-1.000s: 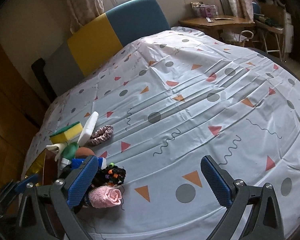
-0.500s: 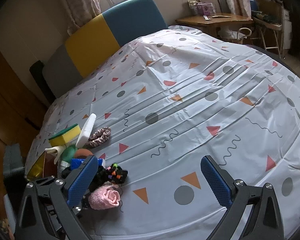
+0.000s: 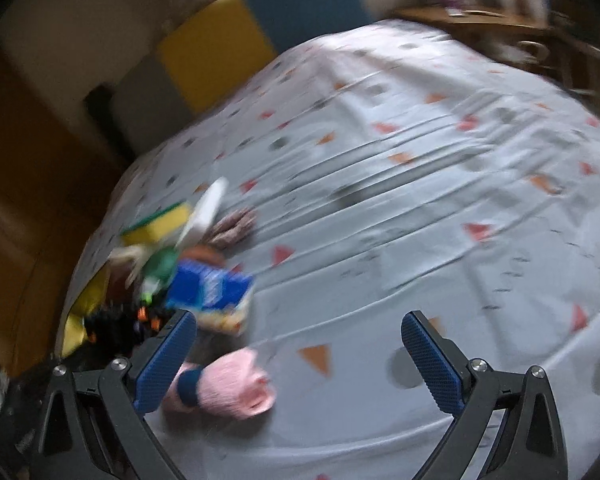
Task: Organize soft objects
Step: 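Carry the doll into the gold tray with left tool while right tool grasps pink towel roll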
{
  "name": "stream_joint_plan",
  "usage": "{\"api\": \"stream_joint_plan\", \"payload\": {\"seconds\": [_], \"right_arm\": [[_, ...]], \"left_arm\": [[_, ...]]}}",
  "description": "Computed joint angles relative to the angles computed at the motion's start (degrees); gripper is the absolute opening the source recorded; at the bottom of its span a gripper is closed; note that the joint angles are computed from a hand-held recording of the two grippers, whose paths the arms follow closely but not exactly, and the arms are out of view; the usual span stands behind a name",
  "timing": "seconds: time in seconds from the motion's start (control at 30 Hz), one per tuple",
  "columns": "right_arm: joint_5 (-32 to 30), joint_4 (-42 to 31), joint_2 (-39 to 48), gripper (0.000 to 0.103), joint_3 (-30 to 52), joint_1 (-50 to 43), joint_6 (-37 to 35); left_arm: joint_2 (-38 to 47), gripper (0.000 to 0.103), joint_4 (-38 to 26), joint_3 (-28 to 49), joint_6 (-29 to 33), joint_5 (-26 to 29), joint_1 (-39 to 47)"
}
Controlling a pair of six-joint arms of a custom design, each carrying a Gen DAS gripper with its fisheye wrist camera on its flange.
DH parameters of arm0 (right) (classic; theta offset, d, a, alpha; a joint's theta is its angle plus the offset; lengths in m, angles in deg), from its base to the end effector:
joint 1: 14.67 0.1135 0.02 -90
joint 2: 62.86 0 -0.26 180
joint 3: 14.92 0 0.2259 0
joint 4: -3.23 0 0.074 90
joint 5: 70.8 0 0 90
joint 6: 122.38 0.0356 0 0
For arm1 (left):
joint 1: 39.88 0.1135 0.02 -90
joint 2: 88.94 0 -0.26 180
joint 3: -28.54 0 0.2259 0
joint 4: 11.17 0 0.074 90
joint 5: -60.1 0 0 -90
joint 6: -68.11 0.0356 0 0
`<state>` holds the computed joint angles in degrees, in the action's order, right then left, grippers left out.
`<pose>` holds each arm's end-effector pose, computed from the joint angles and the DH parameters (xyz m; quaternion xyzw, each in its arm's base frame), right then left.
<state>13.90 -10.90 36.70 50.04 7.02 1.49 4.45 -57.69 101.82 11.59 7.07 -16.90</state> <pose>0.2974 0.1218 0.1594 0.0830 0.9313 0.2024 0.2913 0.2736 0.0928 0.2013 0.1489 0.9190 -0.1827 0.3161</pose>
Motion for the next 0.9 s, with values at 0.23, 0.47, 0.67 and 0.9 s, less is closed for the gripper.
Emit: {"api": "stream_joint_plan", "payload": {"seconds": [0.23, 0.47, 0.67, 0.9], "right_arm": [[-1.18, -7.43, 6.08, 0.103, 9.52, 11.35, -17.32], [6.91, -22.04, 16.29, 0.102, 24.47, 18.61, -35.20], [11.62, -23.05, 22.22, 0.057, 27.97, 19.81, -37.19], [8.43, -17.52, 20.24, 0.058, 23.01, 18.01, -34.57]], "left_arm": [[-2.55, 0.009, -8.19, 1.27, 5.09, 6.09, 11.19], [1.59, 0.009, -15.98, 8.23, 10.79, 9.10, 23.55], [10.53, 0.009, -15.25, 18.45, 6.30, 6.40, 31.52], [24.62, 0.009, -9.21, 32.83, -6.67, -2.47, 32.81]]}}
